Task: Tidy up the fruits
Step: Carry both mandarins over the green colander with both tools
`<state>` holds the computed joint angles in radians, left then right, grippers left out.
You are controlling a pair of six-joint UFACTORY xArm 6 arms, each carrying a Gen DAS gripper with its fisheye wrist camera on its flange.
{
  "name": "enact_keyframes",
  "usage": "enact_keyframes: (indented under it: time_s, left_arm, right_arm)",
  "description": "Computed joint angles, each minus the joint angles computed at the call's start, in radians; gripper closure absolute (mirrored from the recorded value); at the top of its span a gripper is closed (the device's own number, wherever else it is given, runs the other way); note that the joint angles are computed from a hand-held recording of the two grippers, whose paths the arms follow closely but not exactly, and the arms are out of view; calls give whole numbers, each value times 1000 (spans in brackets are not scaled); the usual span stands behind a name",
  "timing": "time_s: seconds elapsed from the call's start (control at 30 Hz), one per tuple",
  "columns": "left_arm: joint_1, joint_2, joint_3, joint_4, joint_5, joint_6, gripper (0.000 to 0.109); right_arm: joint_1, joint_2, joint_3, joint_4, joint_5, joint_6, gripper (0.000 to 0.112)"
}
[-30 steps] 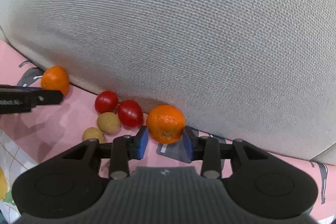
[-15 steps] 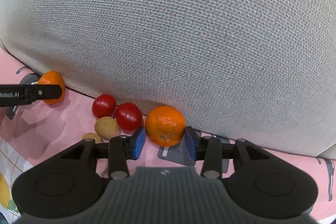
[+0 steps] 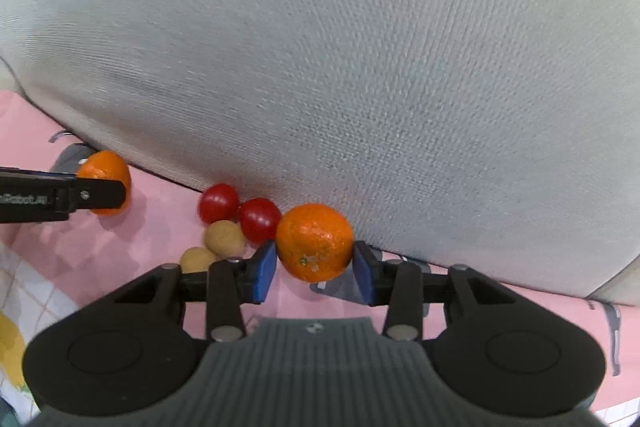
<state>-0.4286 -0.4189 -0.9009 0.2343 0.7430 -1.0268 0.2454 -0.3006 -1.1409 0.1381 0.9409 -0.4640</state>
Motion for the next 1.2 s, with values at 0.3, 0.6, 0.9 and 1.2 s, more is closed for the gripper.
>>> enact_keyframes:
  time_s: [0.3, 0.6, 0.9, 1.2]
  left_arm:
    - [-111, -41, -85, 66, 75, -8, 57]
    - [-244, -55, -181, 114, 156, -26, 57]
    - [-388, 12, -291, 160, 210, -40, 57]
    - [-467, 92, -375, 146, 212, -21, 57]
  right_arm:
    - [-67, -178, 40, 113, 102, -62, 73]
    - [-181, -315, 49, 170, 236, -110, 73]
    - [-381, -443, 115, 231, 348, -225, 73]
    - [-556, -496, 135, 272, 418, -336, 73]
